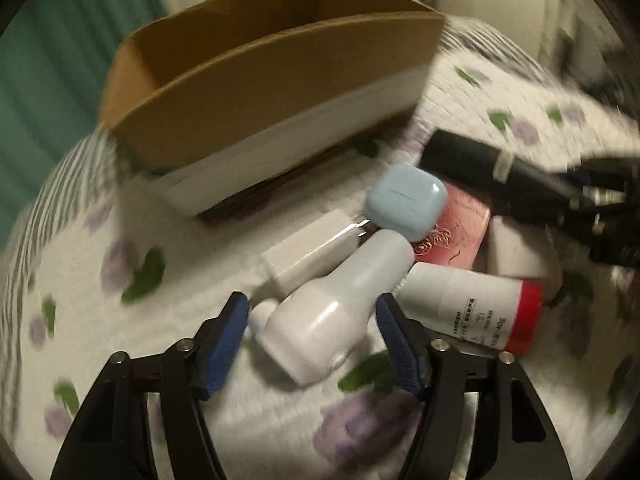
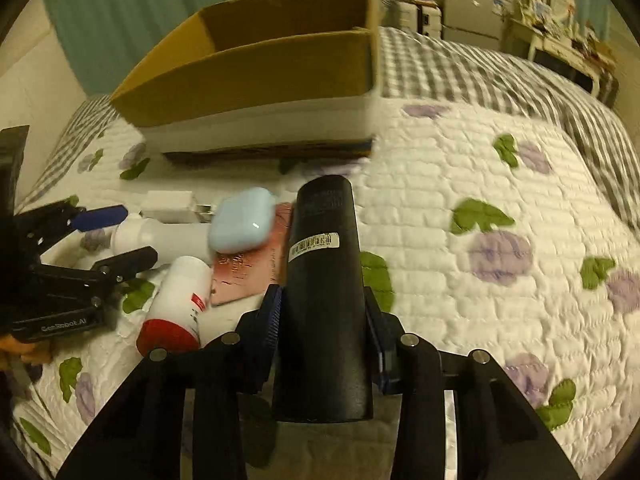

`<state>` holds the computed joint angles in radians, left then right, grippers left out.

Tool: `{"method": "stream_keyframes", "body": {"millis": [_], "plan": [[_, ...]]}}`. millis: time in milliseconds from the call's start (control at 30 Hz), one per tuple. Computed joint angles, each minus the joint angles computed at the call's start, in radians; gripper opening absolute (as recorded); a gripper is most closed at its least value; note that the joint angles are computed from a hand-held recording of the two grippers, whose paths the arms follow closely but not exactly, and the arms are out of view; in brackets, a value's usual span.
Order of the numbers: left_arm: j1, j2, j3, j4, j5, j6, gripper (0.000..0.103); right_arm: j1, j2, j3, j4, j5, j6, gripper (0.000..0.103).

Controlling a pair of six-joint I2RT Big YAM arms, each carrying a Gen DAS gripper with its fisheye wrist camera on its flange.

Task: Organize rigid objects
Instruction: 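Lower the right tool to the black thermos while the left tool approaches the white hair dryer, then close the right tool on the black thermos while the left tool grasps the white hair dryer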

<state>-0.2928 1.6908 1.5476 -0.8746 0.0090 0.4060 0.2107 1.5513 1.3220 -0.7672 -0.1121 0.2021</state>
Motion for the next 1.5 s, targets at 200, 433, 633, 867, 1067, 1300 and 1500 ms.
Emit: {"method": "stream_keyframes", "body": {"millis": [200,433,633,867,1067,1300,1500], "plan": [[0.007,0.063,0.058,-0.035,0.038,0.014,0.078,0.012,0.008,0.01,-0.004,0.026,-0.007,0.038],[-0.006,0.045,0.018,0.016,-0.008,-0.004,0.071,0.012,0.026,0.012,0.021,0.032,0.034,0.038],[-0.007,0.015,0.001,-0.005,0.02,-0.057,0.059,0.022,0.041,0.025,0.02,0.064,0.049,0.039],[-0.014,-0.052,-0.063,0.033,0.031,-0.093,0.059,0.047,0.012,0.012,0.02,0.138,0.019,0.039],[-0.005,-0.11,-0.114,0.058,0.033,-0.153,0.059,0.058,-0.036,-0.018,0.042,0.167,0.041,0.037],[-0.001,-0.184,-0.157,0.091,0.022,-0.245,0.059,0.072,-0.075,-0.025,0.043,0.172,0.036,0.022],[0.01,-0.255,-0.19,0.121,0.019,-0.298,0.059,0.081,-0.126,-0.057,0.056,0.178,0.056,0.022]]}}
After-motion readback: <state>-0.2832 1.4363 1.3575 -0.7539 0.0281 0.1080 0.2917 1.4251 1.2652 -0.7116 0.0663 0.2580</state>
